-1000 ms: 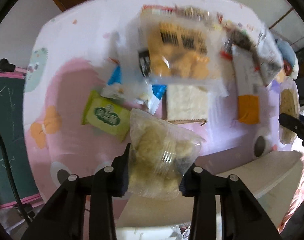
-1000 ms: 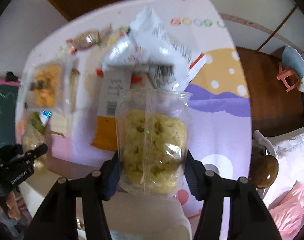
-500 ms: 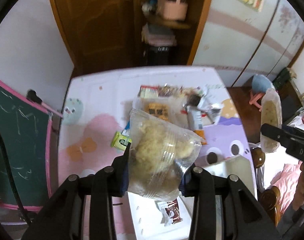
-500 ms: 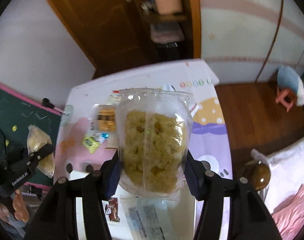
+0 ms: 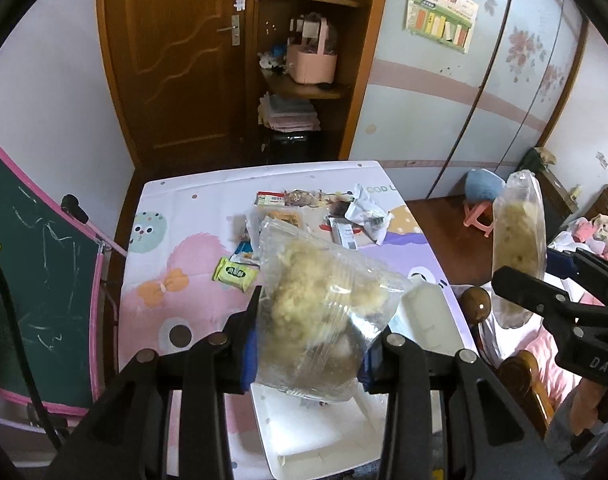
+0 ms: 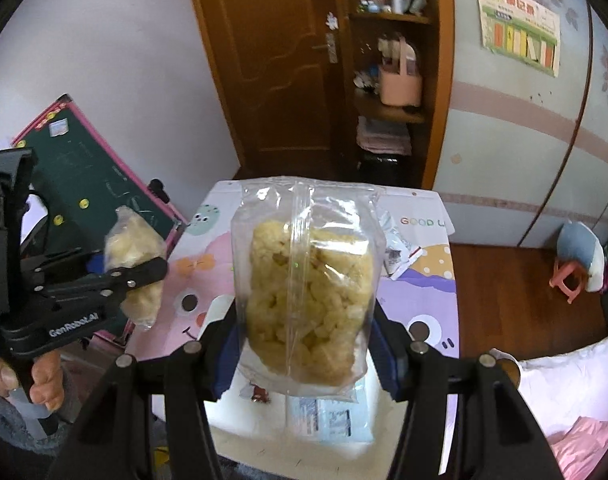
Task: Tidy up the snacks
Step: 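Carry both puff bags over the white tray and release them inside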
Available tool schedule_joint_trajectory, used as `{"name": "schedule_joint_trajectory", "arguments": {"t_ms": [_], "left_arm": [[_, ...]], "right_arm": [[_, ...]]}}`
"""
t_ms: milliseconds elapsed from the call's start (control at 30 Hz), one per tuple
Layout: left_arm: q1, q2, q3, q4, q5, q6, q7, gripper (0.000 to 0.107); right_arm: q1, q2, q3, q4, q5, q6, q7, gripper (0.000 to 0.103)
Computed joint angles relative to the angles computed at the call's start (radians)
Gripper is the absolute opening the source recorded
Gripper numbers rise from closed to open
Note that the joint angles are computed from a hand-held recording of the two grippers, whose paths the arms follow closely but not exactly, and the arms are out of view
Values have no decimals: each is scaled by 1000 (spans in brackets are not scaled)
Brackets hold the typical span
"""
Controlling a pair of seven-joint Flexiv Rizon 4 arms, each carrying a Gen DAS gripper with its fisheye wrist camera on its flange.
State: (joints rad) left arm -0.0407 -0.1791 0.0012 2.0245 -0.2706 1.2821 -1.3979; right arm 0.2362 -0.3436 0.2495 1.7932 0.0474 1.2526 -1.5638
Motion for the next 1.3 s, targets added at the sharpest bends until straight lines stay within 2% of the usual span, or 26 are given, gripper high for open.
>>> {"name": "schedule_joint_trajectory", "arguments": {"t_ms": [167, 267, 300, 433, 567, 833, 1200, 1300], "left_arm": [[-8, 31, -21, 115, -57, 118, 30, 36], [-20, 31, -31, 165, -78, 182, 20, 36], [-29, 27, -23, 172, -62, 195, -1, 36], [-64, 5, 13, 183, 24, 241, -85, 36], [-70, -14, 16, 192, 71, 249, -127, 36], [-71, -53, 32, 185, 118, 211, -176, 36], [-53, -95, 10, 160, 111, 160, -162, 37], [-51, -98, 9, 157, 109, 154, -159, 37]], "right_arm": [[78, 38, -83, 148, -117, 170, 138, 57], [75, 43, -67, 206, -131, 230, 188, 57], [71, 36, -59, 217, -132, 247, 198, 57], [135, 39, -136, 299, -218, 319, 327, 57], [21, 20, 7, 290, -157, 275, 283, 57], [91, 32, -82, 340, -229, 312, 360, 57], [38, -18, -11, 278, -220, 231, 320, 57], [38, -27, -14, 262, -213, 212, 307, 57]]}}
